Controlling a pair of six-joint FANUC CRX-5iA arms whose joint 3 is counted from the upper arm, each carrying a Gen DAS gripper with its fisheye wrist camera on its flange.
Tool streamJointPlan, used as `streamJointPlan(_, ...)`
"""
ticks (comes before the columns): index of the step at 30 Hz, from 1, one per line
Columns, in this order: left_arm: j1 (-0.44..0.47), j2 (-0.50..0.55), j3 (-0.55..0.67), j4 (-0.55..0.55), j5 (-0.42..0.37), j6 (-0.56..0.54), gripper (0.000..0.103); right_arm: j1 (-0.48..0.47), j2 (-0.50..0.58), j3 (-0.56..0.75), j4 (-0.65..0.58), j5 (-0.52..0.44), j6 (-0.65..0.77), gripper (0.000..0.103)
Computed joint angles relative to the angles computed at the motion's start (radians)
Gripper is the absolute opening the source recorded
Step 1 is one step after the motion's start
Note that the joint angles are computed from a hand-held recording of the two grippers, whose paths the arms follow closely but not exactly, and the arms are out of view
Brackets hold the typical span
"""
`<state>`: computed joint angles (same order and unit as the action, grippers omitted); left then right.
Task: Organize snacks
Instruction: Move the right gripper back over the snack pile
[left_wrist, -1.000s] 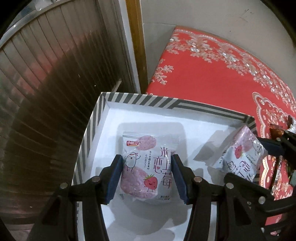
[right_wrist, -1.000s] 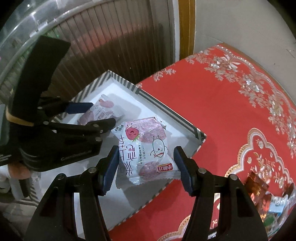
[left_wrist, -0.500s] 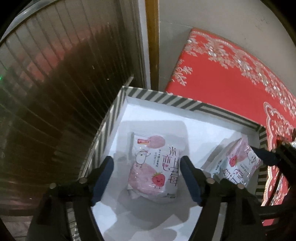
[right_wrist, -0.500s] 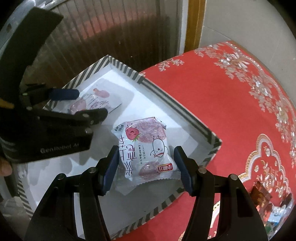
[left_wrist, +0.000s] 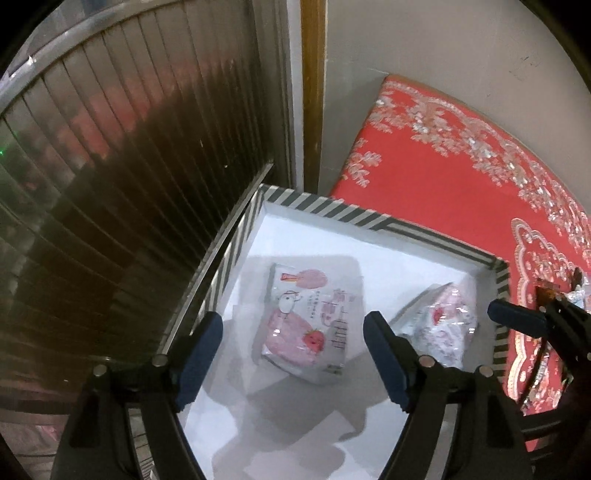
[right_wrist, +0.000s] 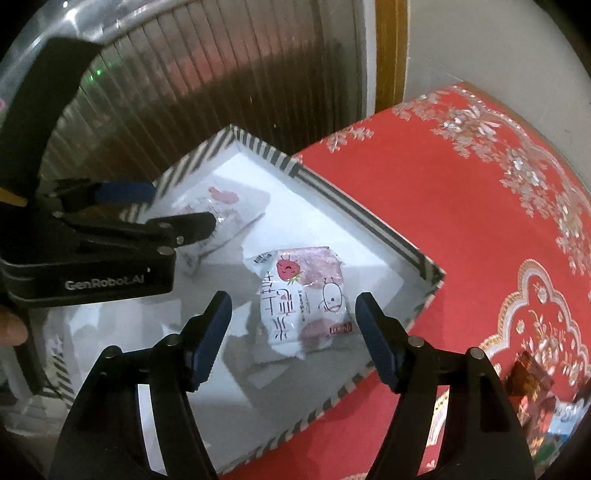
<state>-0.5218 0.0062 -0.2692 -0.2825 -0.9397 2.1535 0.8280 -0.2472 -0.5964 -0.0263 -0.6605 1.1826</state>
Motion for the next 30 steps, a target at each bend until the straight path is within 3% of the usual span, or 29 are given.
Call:
streamJointPlan(7, -0.07, -0.002, 0.039, -0.01, -0.003, 0.008, 0.081, 0.008, -0.162, -0.095, 0.057, 0.009, -0.11, 0.07)
streamJointPlan(12, -0.127, 0.039, 0.087, 0.014, 0.009, -0.008, 0.081, 0.001, -0.312, -0.186, 0.116, -0.036, -0.215, 0.07)
streamJointPlan(21, -0.232, 0.14, 0.2, 0.044, -0.005, -0.026, 0.081, -0.106, -0.585, -0.311, 0.144, -0.242, -0.304, 0.07)
streamJointPlan(30, -0.304, 0.275, 0.328, 0.073, -0.026, -0.058, 0.081, -0.286, -0.755, -0.352, 0.091, -0.408, -0.232, 0.07)
